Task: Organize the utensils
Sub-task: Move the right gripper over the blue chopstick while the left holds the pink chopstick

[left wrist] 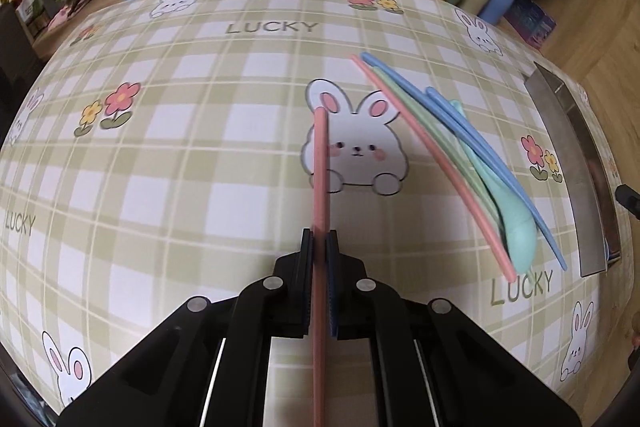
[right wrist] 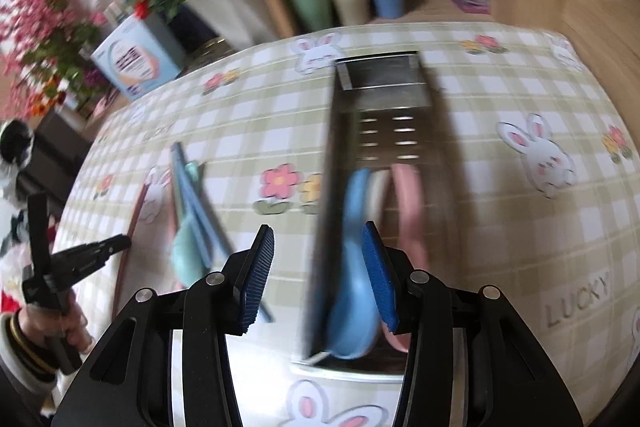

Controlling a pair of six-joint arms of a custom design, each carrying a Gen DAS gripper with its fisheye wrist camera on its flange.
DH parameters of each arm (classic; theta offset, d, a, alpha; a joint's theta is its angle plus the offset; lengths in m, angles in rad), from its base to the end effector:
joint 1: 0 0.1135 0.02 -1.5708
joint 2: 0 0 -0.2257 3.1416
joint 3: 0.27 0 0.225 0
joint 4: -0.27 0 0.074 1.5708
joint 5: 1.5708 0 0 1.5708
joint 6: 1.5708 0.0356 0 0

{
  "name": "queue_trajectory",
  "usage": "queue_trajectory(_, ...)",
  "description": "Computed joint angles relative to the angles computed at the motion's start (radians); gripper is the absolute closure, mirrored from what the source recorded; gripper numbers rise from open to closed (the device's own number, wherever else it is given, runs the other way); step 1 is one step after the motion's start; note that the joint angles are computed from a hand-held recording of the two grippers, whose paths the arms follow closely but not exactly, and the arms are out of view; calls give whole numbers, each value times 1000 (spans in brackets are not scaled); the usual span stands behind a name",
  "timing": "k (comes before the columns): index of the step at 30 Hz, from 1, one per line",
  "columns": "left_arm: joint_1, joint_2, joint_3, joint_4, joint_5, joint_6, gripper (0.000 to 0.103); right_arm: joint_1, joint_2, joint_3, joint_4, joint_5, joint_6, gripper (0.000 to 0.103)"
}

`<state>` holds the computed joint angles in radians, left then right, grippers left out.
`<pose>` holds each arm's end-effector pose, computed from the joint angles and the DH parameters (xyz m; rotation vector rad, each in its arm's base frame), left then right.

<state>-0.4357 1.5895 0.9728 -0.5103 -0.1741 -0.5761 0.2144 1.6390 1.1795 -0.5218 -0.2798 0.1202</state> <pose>0.2589 -0.1137 0.1642 -0.2397 2.6593 -0.0881 0.3072 0.0769 0.2063 -0.2303 2.5567 0.4858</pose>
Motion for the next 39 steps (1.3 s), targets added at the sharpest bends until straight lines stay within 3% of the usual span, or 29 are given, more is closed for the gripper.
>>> queue_trajectory(2, 26, -30, -37, 23, 11, 10, 97, 49, 23, 25, 0, 14, -5, 59)
queue_trajectory(4, 54, -46, -59, 46, 29, 23, 97, 94, 52, 53, -5, 32, -15, 67)
queue_trajectory(10, 73, -76, -107, 102, 60, 91, 97, 185, 180, 169, -33, 58, -18, 76)
queue_trajectory(18, 133, -129, -196, 200, 166, 117, 97, 292, 448, 447, -122, 141, -51, 80)
queue_trajectory(24, 164, -157, -249, 263, 222, 114, 97, 324, 521, 533, -161, 159, -36, 80)
queue_trajectory(27, 171, -166, -264, 277, 234, 112, 97, 332, 530, 549, -164, 171, -21, 80)
queue_trajectory(31, 178, -178, -280, 293, 246, 112, 97, 337, 536, 554, -160, 181, 5, 89)
queue_trajectory(39, 158, -184, -289, 303, 216, 109, 97, 347, 458, 412, -60, 204, 31, 91)
